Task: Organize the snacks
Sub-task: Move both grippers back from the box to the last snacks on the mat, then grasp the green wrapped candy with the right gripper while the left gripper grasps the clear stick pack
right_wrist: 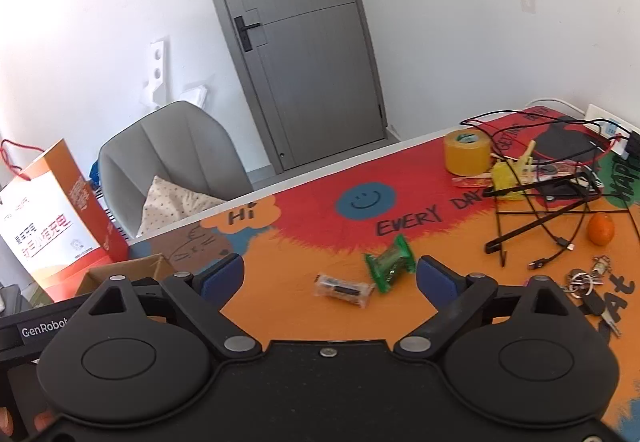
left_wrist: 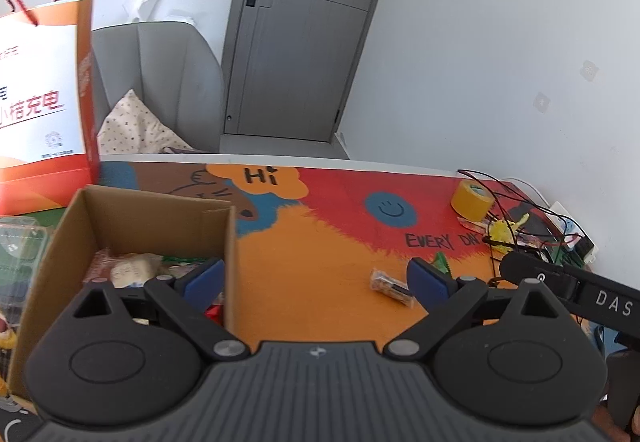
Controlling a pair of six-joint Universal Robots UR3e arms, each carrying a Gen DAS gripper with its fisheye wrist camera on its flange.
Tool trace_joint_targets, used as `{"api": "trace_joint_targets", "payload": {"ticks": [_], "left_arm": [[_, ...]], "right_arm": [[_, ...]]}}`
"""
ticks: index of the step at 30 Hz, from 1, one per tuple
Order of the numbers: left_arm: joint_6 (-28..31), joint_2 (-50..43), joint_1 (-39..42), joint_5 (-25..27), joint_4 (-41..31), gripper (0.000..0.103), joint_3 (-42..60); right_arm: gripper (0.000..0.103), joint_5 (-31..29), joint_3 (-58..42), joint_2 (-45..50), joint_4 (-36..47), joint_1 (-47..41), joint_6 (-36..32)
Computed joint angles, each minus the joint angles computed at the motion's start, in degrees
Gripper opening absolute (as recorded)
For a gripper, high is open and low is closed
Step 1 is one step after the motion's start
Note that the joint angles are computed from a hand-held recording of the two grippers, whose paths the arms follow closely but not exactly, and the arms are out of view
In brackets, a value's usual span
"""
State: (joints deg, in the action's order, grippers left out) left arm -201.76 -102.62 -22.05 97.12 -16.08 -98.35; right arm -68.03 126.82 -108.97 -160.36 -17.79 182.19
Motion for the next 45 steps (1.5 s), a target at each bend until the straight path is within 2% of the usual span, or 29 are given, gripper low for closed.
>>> {"api": "trace_joint_targets", "payload": {"ticks": [11,15,18,24,25,28,32,37,45], "left_arm": [[-3.99,-13.00,-4.69,1.08,-6.49,0.097,16.92],[-5.81,-17.14,-5.18,0.42,-7.82,0.097,21.38],[-6.43,-20.23,-5.49,0.40,-8.77,0.097,24.83],[-6.92,-26.44,-4.98,-1.46,-10.69,0.093,31.37],[-7.21,-27.54,-4.98,-1.47,-11.21,0.090,32.68],[-6.88,-30.70,-5.08,-1.79,-12.75,0.083,36.62],[-8.03,-34.43,-4.79,-2.48,-15.97,0.067,41.58],[-8.95,-38.60,-4.24,-4.08,-18.60,0.066,46.74],[-7.43,-44.85,-4.97,-4.45,-24.42,0.067,56.78]], "right_arm": [[0.099,8.32,3.45,-7.17,6.85,-13.53,-5.24],[0.095,10.42,3.55,-5.14,6.76,-15.70,-2.74],[0.088,9.16,3.35,-1.07,3.49,-14.59,-1.00],[0.086,8.39,3.50,7.64,-4.98,-13.47,4.94],[0.085,7.76,3.26,9.15,-6.23,-13.10,5.95],[0.073,7.64,2.09,13.80,-8.63,-12.72,8.55],[0.069,8.27,0.61,19.66,-11.47,-11.99,10.79],[0.061,7.65,-1.56,25.34,-13.97,-10.15,12.75],[0.061,6.96,-5.29,30.68,-14.58,-8.14,14.60]]}}
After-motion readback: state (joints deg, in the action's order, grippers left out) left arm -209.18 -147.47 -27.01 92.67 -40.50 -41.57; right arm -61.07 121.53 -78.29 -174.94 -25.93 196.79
